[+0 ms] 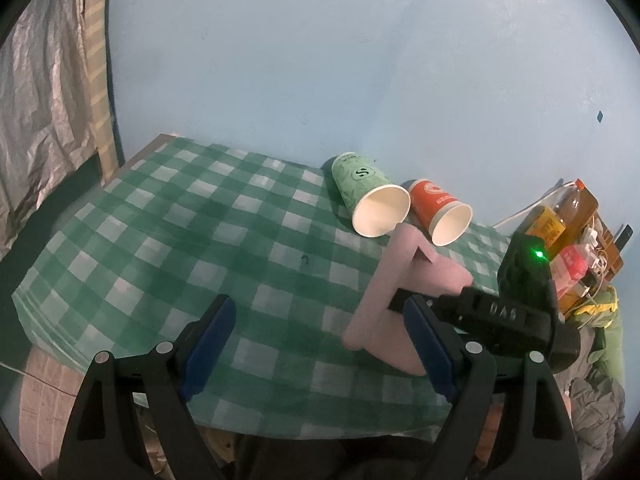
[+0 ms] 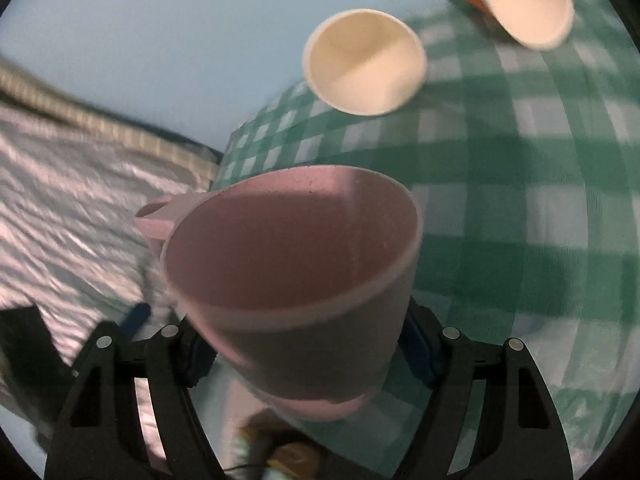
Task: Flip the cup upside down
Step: 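Grasp the pink mug with the right gripper while the left gripper releases it, then rotate the pink mug with the right gripper until its rim faces down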
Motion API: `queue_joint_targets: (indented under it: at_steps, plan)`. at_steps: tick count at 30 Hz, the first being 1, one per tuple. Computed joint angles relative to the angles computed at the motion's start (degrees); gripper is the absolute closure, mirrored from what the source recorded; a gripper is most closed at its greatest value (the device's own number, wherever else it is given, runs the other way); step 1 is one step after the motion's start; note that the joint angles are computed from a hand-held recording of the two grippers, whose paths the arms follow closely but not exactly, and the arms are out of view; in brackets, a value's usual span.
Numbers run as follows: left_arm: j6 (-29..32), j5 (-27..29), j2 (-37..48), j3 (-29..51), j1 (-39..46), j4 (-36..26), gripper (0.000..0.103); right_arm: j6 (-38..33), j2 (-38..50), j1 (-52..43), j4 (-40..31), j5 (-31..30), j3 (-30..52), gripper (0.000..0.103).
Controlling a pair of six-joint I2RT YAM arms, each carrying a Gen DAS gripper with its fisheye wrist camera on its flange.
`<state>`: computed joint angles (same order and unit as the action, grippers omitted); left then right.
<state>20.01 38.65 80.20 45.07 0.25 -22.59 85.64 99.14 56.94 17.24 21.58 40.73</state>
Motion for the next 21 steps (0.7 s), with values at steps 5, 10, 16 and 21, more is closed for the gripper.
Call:
queue_joint_targets:
  at_steps: [5, 10, 16, 21]
  plan:
    - [-0.48, -0.75, 0.49, -0.18, -1.39, 0.79, 0.016, 6.87, 0.05, -0.66, 7.75, -1.15, -4.9, 0.027]
    - [-0.72, -1.11, 0.66, -0.32, -2.18, 1.06, 0.016, 8.4, -0.84, -1.25, 2.58, -2.55, -2.59, 0.025]
    - [-1.12, -1.3, 0.68, -0.45, -2.38, 1.78, 0.016, 8.52, -1.07, -2.33, -1.14, -3.73, -0.39, 0.018]
    - [-1.96, -1.5, 0.51, -0.87, -2.28, 3.25, 0.015, 5.13, -5.46, -2.36, -12.88, -5.05, 1.79, 0.017]
